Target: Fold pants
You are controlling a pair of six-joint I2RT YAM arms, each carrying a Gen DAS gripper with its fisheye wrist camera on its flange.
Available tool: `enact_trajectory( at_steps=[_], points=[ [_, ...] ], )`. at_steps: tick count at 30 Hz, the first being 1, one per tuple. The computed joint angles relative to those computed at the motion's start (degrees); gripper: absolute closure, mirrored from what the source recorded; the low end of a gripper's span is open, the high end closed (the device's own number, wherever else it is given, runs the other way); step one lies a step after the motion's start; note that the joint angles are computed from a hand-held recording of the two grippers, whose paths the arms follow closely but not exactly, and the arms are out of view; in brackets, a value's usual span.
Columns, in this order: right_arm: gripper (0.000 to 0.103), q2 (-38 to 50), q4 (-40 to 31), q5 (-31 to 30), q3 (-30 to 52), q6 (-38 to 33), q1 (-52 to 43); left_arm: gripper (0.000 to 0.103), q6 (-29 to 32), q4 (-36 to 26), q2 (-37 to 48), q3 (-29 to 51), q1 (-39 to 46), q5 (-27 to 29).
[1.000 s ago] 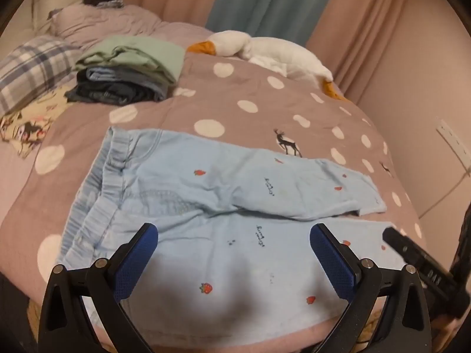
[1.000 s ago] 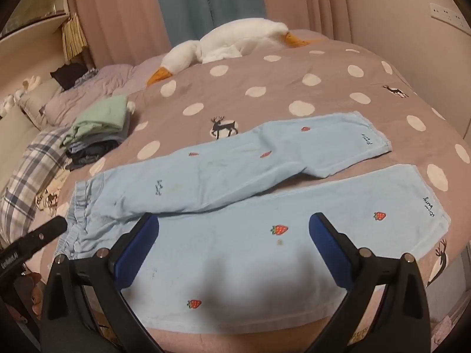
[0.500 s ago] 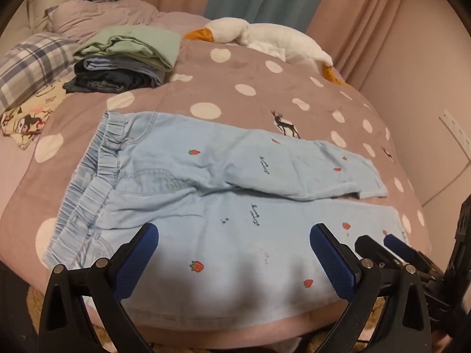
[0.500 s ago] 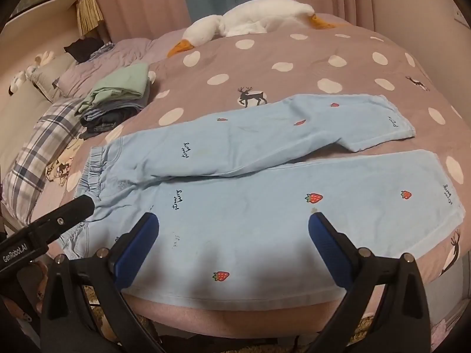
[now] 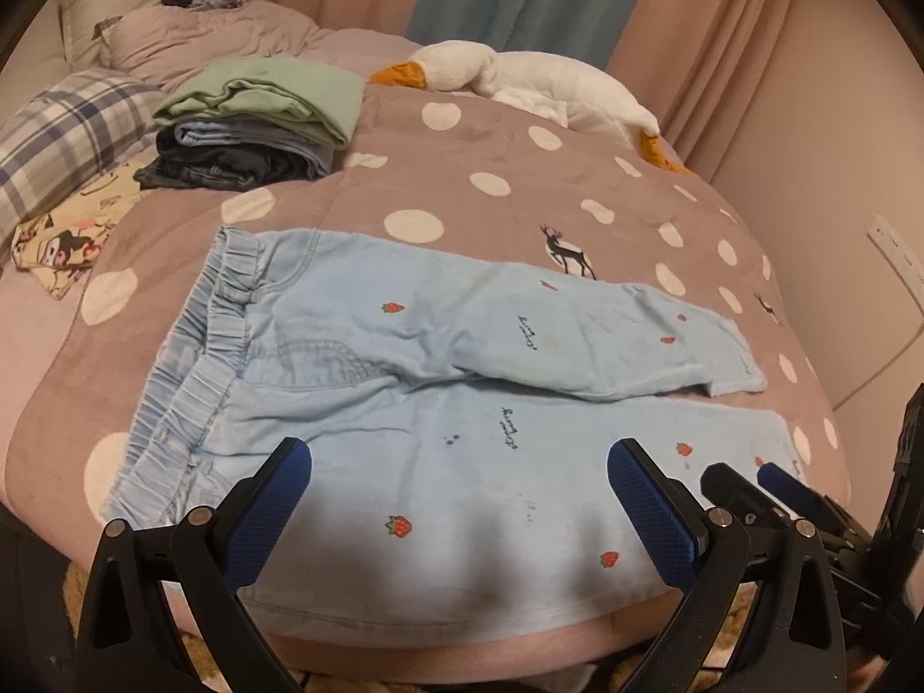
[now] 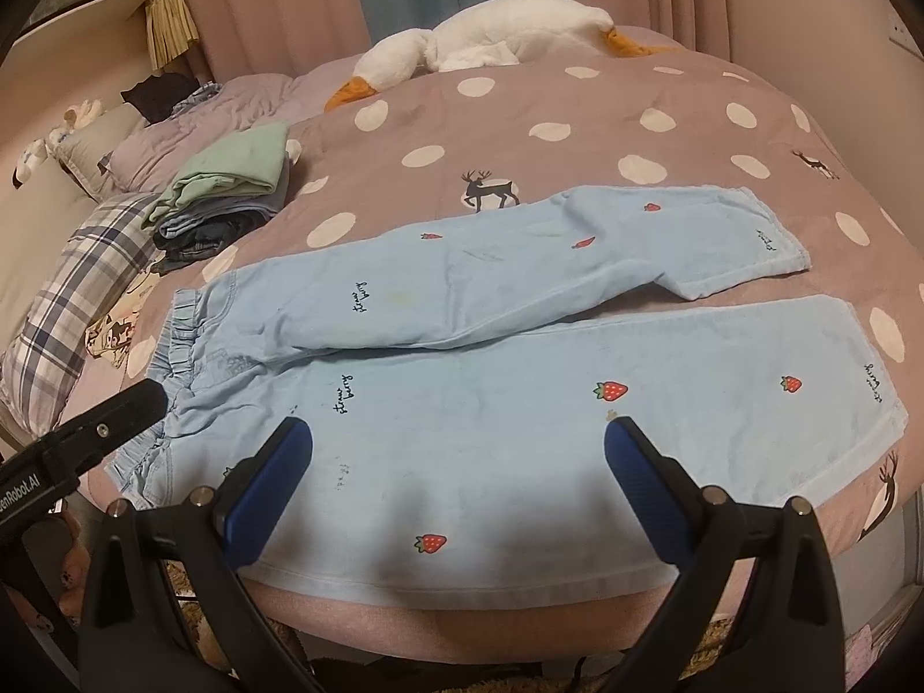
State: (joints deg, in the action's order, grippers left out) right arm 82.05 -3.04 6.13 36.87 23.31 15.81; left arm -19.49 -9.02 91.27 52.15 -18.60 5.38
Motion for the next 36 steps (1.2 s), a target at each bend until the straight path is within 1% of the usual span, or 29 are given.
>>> enact_trajectory(
  at_steps=[4,8,19,33,34,35,36],
  points=[
    [0.002,1.66,0.18,-0.81,1.22,0.00,-0.41,0.000,0.29,0.21,-0.22,0.16,0.48,0.30],
    [0.003,1.83,0.90,-0.18,1.15,-0.18,-0.13,0.000,0.71,0.74,-0.32,0.06,1.22,0.43],
    [0.003,2.28,1.05,-1.13,0.85,0.11,-1.33,0.000,1.78,1.88,1.69,-0.08,1.94,1.99],
    [0.004,2.66,1.91,-2.75,-0.01,0.05,-3.32,0.001,0.85,1.13,2.12,0.34,2.17,3.84],
    [0.004,2.65,1.88,-2.70,-0.07,0.09,-3.50,0.002,0.68,1.16,2.14,0.40,2.19,4.16],
    [0.005,2.56,1.92,-2.65,-0.14,0.06,-3.63,0.007,0.46,1.34,2.03,0.35,2.19,4.33],
    [0.005,2.41,1.92,-2.64,-0.18,-0.02,-3.74,0.007,0.49,1.56,1.98,0.31,2.23,4.68]
  ],
)
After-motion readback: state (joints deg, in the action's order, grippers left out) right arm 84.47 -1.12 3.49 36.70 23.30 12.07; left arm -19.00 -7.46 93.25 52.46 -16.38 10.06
